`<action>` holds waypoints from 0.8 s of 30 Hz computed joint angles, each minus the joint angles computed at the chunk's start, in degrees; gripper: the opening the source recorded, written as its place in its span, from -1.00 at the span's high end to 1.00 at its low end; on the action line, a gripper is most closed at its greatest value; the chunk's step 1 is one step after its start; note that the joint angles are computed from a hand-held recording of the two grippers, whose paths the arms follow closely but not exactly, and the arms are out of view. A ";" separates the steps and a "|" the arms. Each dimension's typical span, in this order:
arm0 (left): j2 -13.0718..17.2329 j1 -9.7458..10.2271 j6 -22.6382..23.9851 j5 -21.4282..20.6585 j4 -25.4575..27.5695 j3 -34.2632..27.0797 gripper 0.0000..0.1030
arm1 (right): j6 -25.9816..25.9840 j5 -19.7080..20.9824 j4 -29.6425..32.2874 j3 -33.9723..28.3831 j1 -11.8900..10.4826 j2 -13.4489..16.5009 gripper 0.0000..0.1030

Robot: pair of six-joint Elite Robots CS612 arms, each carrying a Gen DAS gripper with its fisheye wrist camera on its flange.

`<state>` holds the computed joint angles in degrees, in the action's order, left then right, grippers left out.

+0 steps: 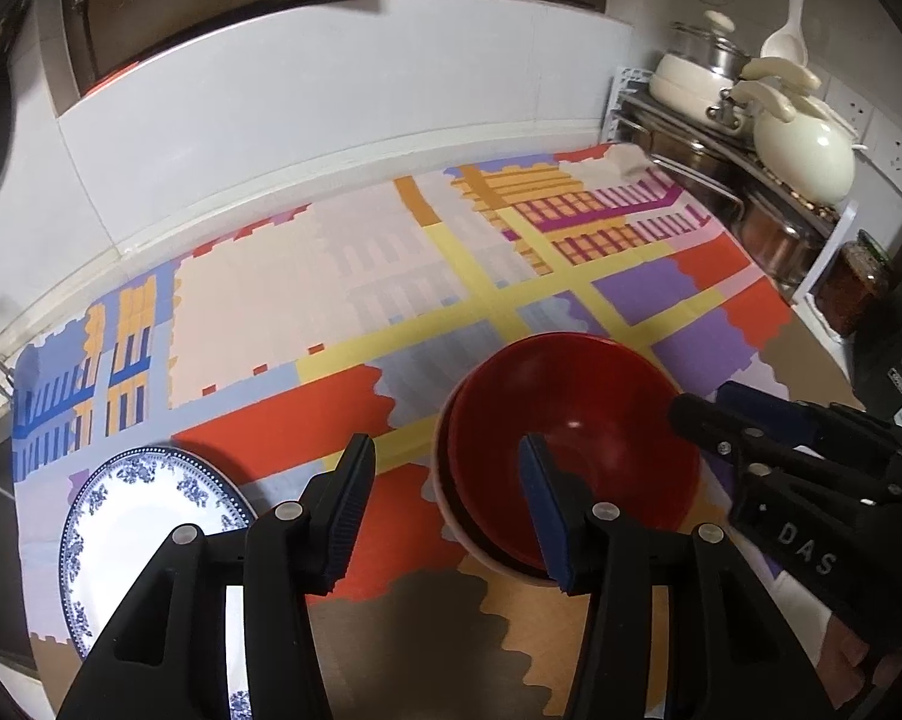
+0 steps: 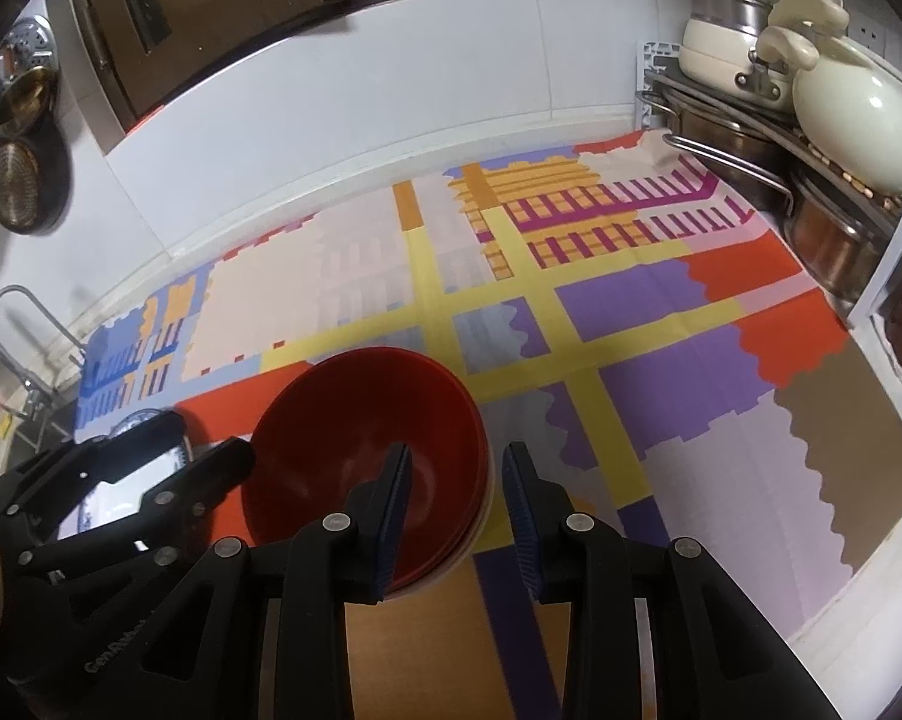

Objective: Organize plates and bowls
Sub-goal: 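Lower the red-black bowl into the pink bowl and loosen both grippers, then close both grippers on the rim of the stacked bowls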

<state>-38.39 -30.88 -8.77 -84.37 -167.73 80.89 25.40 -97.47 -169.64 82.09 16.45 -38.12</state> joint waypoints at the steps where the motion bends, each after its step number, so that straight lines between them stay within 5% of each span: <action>1: 0.15 0.09 -0.22 -0.08 0.37 -0.23 0.05 | 0.08 -0.31 0.16 -0.10 0.02 0.06 0.37; 8: 1.56 0.46 -0.82 -0.53 4.64 -2.40 0.05 | 0.89 -1.04 2.65 -1.46 -0.27 0.99 0.36; 24: 4.39 0.71 -0.94 -3.28 12.74 -6.77 0.18 | 5.10 4.27 9.73 -4.22 -1.40 2.99 0.36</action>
<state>-34.01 -30.18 -9.71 -87.65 -154.99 74.12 30.50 -93.20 -159.92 77.87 15.05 -35.14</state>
